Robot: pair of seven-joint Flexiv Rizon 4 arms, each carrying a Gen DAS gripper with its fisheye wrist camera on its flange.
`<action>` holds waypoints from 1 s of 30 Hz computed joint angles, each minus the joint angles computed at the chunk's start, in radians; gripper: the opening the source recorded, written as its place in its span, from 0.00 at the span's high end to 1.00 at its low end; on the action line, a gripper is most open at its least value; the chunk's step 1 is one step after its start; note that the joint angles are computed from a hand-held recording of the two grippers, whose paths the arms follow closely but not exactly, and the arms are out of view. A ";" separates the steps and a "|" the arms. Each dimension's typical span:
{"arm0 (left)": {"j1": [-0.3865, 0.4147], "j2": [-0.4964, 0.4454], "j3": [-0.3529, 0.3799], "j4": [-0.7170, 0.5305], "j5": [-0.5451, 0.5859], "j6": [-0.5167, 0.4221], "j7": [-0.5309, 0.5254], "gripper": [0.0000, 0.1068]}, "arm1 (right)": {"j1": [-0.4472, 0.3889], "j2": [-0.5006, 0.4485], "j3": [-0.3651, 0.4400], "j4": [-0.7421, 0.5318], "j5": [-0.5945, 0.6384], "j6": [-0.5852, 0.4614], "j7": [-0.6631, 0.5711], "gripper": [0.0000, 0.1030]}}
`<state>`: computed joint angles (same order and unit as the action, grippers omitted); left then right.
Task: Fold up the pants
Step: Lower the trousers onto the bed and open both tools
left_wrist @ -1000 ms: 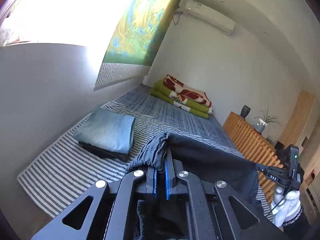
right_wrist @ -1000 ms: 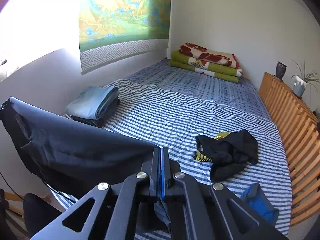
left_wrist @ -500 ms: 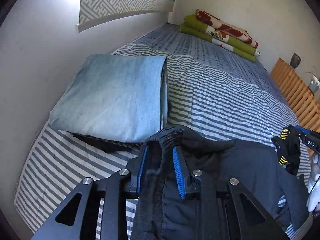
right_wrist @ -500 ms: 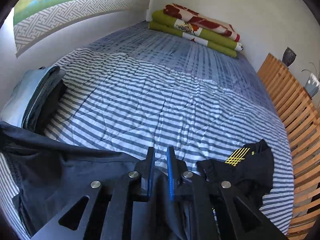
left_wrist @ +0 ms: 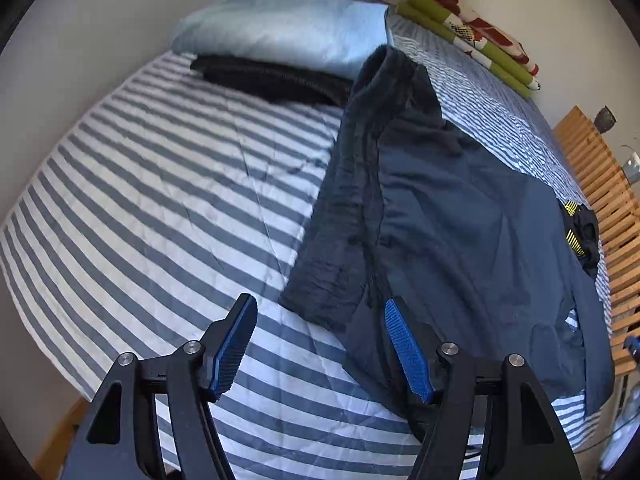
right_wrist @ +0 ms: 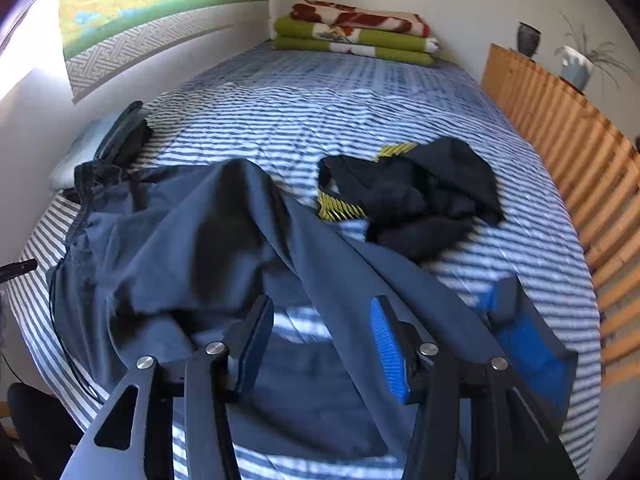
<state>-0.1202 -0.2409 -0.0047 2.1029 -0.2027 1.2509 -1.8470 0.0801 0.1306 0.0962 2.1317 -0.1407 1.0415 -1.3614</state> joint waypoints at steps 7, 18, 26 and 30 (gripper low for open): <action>-0.047 -0.091 0.005 -0.031 0.018 0.086 -0.100 0.73 | -0.105 0.143 0.004 0.209 -0.126 -0.053 0.065 0.46; -0.009 0.169 0.150 0.083 0.218 0.090 -0.288 0.90 | -0.189 0.064 -0.014 0.289 -0.399 -0.049 0.147 0.44; 0.093 0.242 0.099 0.060 0.371 -0.113 -0.331 0.74 | -0.178 0.077 -0.003 0.278 -0.480 -0.053 0.175 0.99; 0.117 0.287 0.071 0.050 0.457 -0.150 -0.384 0.49 | -0.176 0.074 -0.027 0.204 -0.459 -0.034 0.184 0.99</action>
